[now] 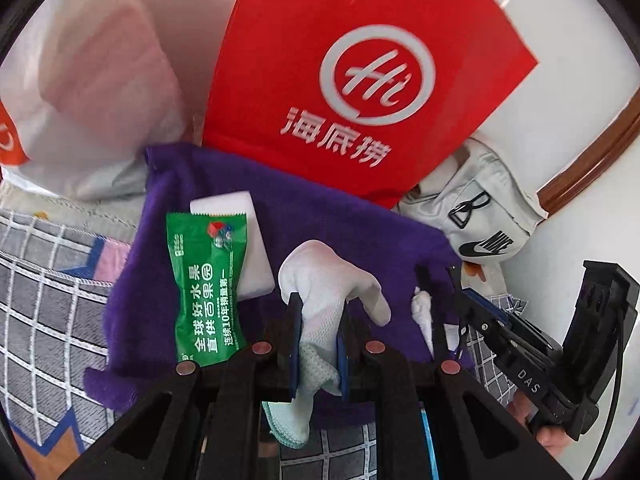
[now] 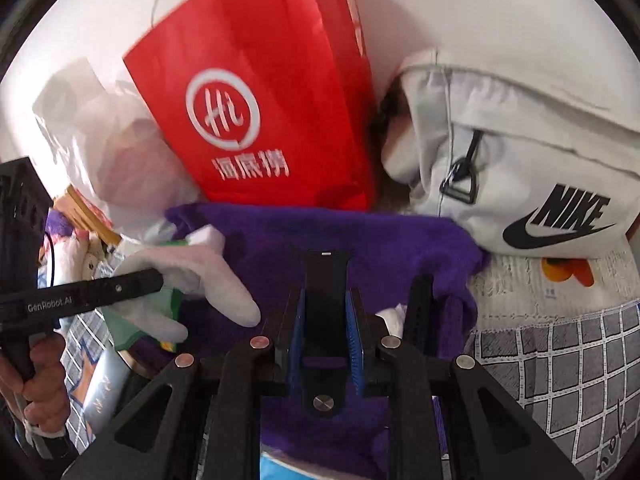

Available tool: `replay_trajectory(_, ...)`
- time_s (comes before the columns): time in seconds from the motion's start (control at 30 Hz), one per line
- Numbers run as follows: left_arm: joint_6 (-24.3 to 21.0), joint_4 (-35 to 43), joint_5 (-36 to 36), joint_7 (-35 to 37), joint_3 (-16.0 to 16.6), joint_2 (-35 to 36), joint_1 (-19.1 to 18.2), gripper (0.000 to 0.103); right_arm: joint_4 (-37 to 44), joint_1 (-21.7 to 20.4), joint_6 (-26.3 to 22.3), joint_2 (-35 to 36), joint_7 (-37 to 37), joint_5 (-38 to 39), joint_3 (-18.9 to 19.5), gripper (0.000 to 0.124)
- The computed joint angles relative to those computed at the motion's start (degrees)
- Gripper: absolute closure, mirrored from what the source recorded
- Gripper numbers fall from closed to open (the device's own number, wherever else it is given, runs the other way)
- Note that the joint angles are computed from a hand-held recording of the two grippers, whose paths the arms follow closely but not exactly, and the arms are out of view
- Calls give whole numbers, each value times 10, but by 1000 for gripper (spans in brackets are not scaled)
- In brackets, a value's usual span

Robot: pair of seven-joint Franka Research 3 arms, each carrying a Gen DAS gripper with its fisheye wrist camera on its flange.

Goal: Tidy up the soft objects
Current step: 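Carry the white glove with the left tool while the right tool carries the strap to the purple towel, then open the left tool over the purple towel while the right tool releases the strap there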

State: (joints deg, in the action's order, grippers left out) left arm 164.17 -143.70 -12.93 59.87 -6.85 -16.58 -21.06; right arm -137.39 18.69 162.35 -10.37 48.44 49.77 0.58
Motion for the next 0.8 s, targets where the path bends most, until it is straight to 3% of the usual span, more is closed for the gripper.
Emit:
replay_trajectory(0.2,-10,6,-12,15,5,15,0,89,15,-12,-36,31,-3,-11,-1,103)
replay_trajectory(0.47,-14,11,-40,43,1,30,4,88,23,-31,-61,54,53,-80,12,103)
replay_trajectory(0.6,-15,11,-47,51,1,31,5,80,36,-36,-89,66,62,-92,13,103)
replay_trajectory(0.73,-18,14,-86,78,11,35,-4,78,38,-38,-97,65,60,-91,15,102)
replay_trajectory(0.8,-22,13,-66,63,-2,29,10,75,40,-36,-95,63,53,-77,16,91)
